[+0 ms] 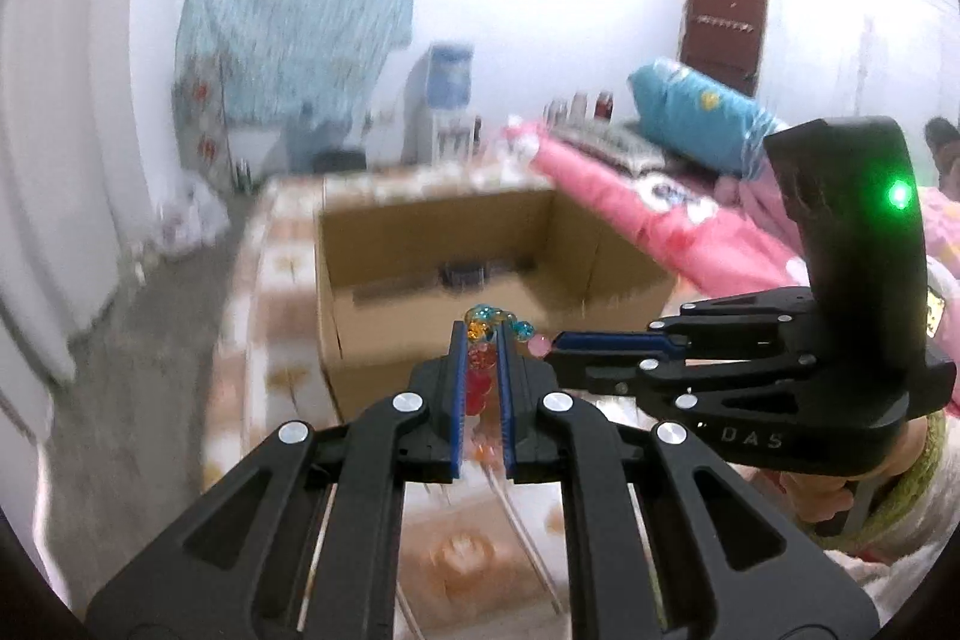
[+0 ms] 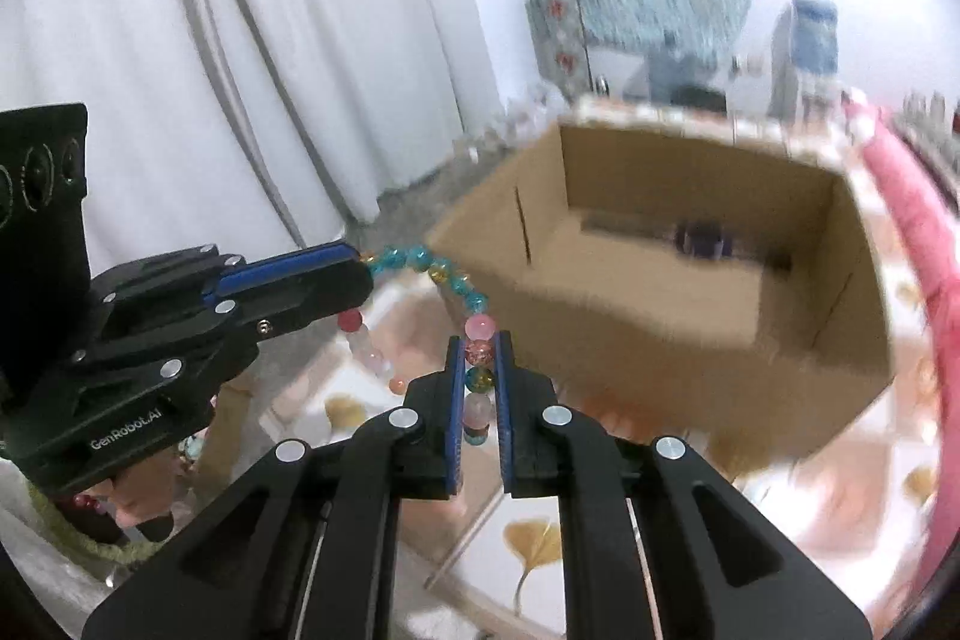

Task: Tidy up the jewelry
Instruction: 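Open the right tool to drop the bracelet into the box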

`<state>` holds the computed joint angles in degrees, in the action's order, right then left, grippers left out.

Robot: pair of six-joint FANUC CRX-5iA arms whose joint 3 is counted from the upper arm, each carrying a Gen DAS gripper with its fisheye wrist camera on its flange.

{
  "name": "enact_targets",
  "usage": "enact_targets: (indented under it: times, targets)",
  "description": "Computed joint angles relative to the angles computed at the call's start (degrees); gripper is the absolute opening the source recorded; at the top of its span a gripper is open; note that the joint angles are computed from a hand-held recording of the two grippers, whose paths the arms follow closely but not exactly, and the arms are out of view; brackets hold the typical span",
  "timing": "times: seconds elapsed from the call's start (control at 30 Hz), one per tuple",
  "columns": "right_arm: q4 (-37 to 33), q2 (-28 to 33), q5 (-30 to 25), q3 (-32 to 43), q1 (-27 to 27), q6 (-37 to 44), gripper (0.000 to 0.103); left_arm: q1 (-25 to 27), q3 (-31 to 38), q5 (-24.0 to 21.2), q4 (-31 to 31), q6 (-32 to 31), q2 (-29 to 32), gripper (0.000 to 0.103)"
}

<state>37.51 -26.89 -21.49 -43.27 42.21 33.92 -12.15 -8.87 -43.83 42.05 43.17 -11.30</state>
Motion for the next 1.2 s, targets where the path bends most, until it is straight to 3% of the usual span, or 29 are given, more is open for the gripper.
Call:
enact_targets:
  times: [0.1,0.2,0.3,0.37,0.6,0.77,0.83,1.0,1.2]
  targets:
    - [-7.2,3.6,-1.2,6.6,-2.3,10.3,0.010,-1.0,4.7,1.2,1.1,-1.7,3.3,0.009]
    - [-22.0,9.8,-4.8,16.8,-6.3,26.0,0.010,-1.5,11.8,0.2,-0.8,-0.2,8.9,0.009]
    - [-38.7,18.2,-12.5,29.4,-12.7,42.0,0.010,-1.7,21.1,-4.6,-5.8,5.3,16.2,0.009]
    - [-46.9,23.7,-18.8,36.6,-16.8,48.7,0.010,-1.8,25.8,-7.3,-9.0,8.2,19.8,0.009]
    - [-55.0,36.8,-34.8,50.8,-21.5,53.5,0.010,-1.6,40.8,-20.8,-18.7,18.6,32.2,0.009]
    - [-59.0,44.3,-43.1,59.3,-23.9,53.0,0.011,-2.1,43.5,-22.1,-21.7,19.5,34.5,0.013]
    - [-60.6,45.6,-43.7,60.8,-25.0,52.5,0.011,-2.1,42.7,-20.5,-22.0,19.8,34.1,0.024]
    - [-62.2,42.3,-39.3,57.9,-26.3,53.1,0.011,-1.3,38.2,-16.3,-19.6,18.7,31.2,0.026]
    - [-65.3,31.9,-32.5,49.1,-28.5,56.3,0.011,0.0,30.6,-11.0,-17.5,17.4,24.8,0.051]
